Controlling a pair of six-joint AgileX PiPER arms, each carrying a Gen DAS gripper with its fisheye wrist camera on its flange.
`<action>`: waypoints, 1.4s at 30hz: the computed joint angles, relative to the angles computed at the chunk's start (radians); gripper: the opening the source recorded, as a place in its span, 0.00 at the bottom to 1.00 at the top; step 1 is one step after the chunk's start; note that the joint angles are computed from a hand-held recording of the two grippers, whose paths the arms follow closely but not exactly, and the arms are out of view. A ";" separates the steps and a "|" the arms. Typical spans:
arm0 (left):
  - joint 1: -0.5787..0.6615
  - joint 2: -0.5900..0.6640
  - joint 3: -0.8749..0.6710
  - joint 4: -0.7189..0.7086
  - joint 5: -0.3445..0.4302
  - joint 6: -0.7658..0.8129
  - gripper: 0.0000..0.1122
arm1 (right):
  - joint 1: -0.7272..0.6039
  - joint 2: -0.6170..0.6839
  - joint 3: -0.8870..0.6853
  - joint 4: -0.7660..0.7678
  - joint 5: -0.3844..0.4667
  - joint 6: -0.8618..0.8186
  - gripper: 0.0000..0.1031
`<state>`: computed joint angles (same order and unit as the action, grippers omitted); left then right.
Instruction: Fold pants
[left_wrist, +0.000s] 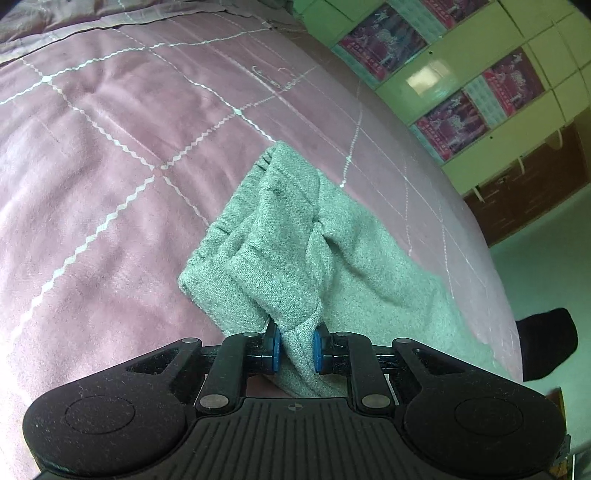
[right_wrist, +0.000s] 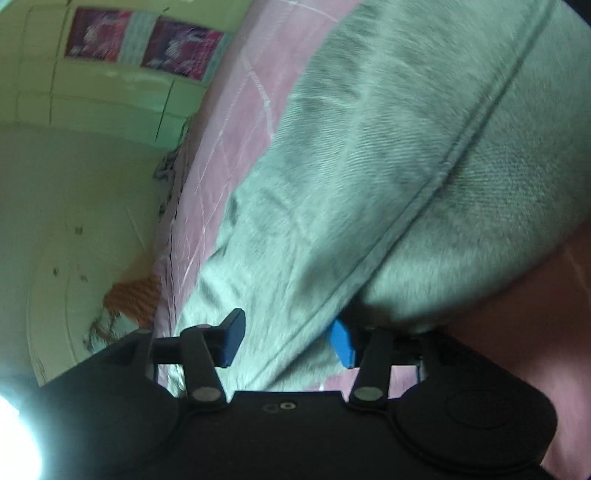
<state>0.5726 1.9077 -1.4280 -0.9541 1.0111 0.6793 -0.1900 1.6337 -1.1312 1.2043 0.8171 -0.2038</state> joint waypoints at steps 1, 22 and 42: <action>-0.006 0.007 -0.004 -0.002 -0.009 0.011 0.15 | 0.012 0.002 -0.017 -0.044 -0.017 0.042 0.24; -0.048 -0.316 0.168 0.214 -0.180 -0.019 0.41 | -0.208 -0.286 0.106 -0.204 0.089 0.025 0.47; -0.322 -0.292 0.231 0.350 -0.295 -0.131 0.53 | -0.724 -0.054 -0.091 -0.239 0.104 -0.042 0.06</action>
<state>0.2501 1.6157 -1.1971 -0.6040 0.7160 0.5480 -0.9141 1.5798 -1.2222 0.9650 0.9210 -0.2453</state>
